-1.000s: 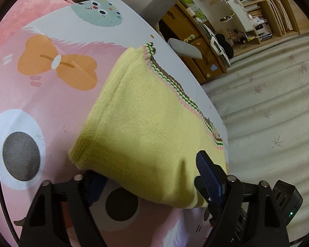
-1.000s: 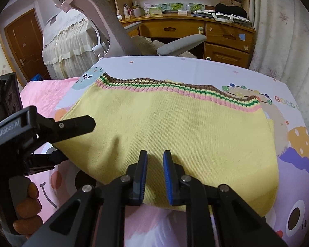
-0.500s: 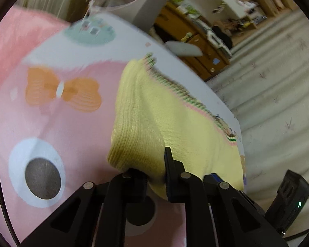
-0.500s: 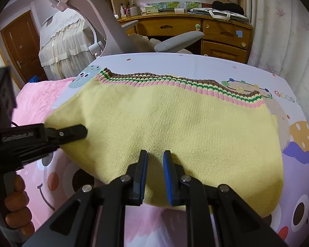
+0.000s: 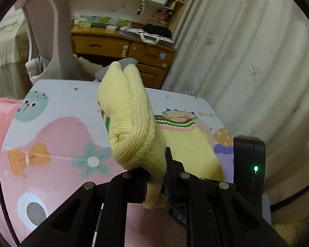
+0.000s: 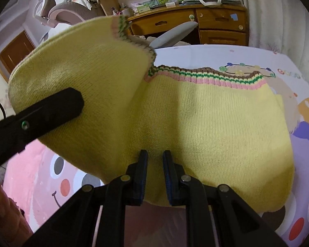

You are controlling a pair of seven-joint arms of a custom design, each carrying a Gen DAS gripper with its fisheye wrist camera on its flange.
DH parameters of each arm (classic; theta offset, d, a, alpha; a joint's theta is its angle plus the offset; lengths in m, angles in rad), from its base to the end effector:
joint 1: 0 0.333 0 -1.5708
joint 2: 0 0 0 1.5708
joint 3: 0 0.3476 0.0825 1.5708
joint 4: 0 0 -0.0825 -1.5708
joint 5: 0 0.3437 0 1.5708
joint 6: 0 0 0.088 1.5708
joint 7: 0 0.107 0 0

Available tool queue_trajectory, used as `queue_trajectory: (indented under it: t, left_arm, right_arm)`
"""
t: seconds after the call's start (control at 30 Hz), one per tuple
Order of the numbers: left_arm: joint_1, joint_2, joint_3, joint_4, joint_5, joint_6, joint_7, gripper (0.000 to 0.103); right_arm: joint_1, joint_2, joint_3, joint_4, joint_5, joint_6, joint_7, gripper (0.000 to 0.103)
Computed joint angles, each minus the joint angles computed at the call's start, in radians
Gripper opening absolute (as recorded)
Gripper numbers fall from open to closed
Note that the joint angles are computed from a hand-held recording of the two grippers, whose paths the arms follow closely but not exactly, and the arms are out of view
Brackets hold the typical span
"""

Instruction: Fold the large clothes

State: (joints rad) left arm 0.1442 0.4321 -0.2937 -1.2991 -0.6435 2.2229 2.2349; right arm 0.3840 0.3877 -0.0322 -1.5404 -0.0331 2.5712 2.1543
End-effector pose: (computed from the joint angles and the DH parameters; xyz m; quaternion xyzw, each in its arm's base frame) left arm 0.6941 -0.0721 0.6059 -0.4694 0.7787 -0.4153 0.0298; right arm 0.6491 0.2434 0.5479 -0.5992 0.7354 -0.1161 0.2945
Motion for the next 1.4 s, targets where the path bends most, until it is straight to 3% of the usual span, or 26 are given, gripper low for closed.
queue_trajectory:
  t: [0.13,0.37,0.5,0.63,0.93,1.1,1.27,1.4]
  left_arm:
    - [-0.008,-0.006,-0.001,-0.003,0.015,0.007,0.009,0.011]
    - [-0.024,-0.057,-0.003,-0.077,0.021,0.054,0.082,0.011]
    - [-0.033,-0.072,-0.003,-0.095,0.009,0.064,0.112,0.011]
    - [-0.045,-0.100,-0.006,-0.133,-0.006,0.092,0.178,0.011]
    - [-0.075,-0.119,-0.018,-0.149,-0.066,0.065,0.314,0.011]
    - [-0.100,-0.110,-0.016,-0.140,-0.056,0.004,0.373,0.011]
    - [-0.115,-0.089,-0.008,-0.107,-0.025,-0.043,0.340,0.011]
    - [-0.122,-0.091,-0.007,-0.112,-0.007,-0.050,0.347,0.011]
  right_arm:
    - [-0.038,-0.013,0.032,0.002,0.075,-0.020,-0.064,0.011]
    - [-0.004,-0.089,-0.035,-0.059,-0.084,-0.022,0.027,0.011]
    - [-0.022,-0.070,-0.036,-0.037,-0.136,-0.086,0.036,0.011]
    - [-0.046,-0.072,-0.022,-0.070,-0.117,-0.047,0.026,0.010]
    - [-0.114,-0.115,0.031,-0.191,0.079,0.108,-0.091,0.010]
    - [-0.172,-0.129,0.084,-0.239,0.289,0.177,-0.236,0.008]
    - [-0.200,-0.160,0.095,-0.245,0.412,0.137,-0.365,0.007]
    - [-0.157,-0.205,0.029,-0.239,0.254,0.063,-0.288,0.007]
